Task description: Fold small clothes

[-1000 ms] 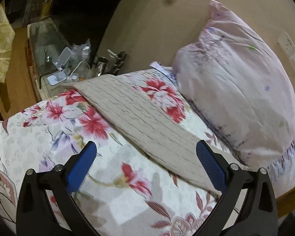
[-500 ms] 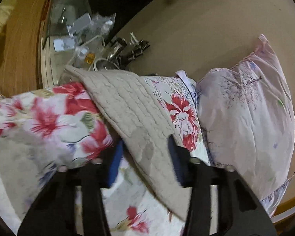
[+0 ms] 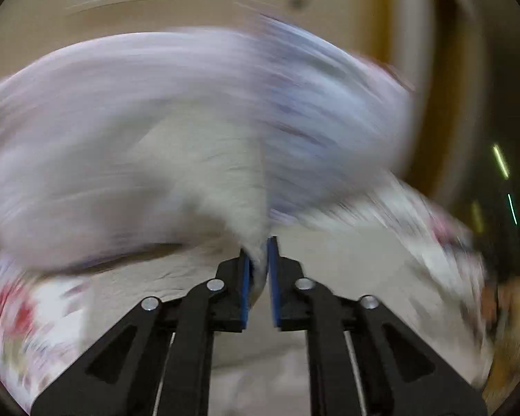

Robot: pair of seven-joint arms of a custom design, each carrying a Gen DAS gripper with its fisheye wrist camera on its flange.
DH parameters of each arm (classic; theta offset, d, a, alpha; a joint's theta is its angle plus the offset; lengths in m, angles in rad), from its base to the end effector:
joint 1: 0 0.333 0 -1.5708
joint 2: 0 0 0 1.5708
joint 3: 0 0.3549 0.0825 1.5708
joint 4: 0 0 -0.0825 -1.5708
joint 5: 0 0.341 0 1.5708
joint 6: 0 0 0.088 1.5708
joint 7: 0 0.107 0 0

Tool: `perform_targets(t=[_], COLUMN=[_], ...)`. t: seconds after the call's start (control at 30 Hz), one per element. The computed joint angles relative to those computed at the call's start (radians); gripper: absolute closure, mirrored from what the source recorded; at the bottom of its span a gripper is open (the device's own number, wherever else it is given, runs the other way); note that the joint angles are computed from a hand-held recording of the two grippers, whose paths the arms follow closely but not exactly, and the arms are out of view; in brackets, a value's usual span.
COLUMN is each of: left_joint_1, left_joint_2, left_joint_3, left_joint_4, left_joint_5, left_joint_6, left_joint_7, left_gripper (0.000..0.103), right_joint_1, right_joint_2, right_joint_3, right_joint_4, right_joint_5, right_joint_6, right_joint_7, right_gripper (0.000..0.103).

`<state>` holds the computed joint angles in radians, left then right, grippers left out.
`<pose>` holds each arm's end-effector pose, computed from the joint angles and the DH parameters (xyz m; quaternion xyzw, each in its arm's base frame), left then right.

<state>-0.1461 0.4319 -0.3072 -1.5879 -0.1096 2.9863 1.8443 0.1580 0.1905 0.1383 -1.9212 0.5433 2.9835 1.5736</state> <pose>0.6531 -0.2554 0.5680 -0.4361 0.7634 -0.4132 0.2374 0.6017 0.1383 0.5509 -0.5627 0.7025 -0.1106 0.4214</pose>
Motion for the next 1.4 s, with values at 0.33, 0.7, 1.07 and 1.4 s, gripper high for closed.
perform_targets(t=[0.33, 0.7, 1.07, 1.4], left_joint_1=[-0.016, -0.018, -0.063, 0.071], left_joint_2=[-0.303, -0.568, -0.553, -0.264], left_joint_3=[0.166, 0.156, 0.127, 0.018], left_joint_4=[-0.463, -0.803, -0.772, -0.224], left_joint_5=[0.163, -1.098, -1.216, -1.318], left_joint_6=[-0.067, -0.211, -0.220, 0.015], left_joint_7=[-0.437, 0.307, 0.357, 0.644], left_gripper=[0.041, 0.055, 0.096, 0.097], right_joint_1=[0.018, 0.123, 0.114, 0.057], right_joint_2=[-0.231, -0.386, -0.379, -0.095], right_joint_3=[-0.080, -0.169, -0.128, -0.123], right_joint_4=[-0.225, -0.451, -0.409, 0.100], right_joint_5=[0.117, 0.786, 0.949, 1.142], right_joint_6=[-0.231, -0.485, -0.535, -0.417], right_joint_7=[-0.104, -0.508, -0.678, -0.831], right_gripper=[0.020, 0.056, 0.094, 0.094])
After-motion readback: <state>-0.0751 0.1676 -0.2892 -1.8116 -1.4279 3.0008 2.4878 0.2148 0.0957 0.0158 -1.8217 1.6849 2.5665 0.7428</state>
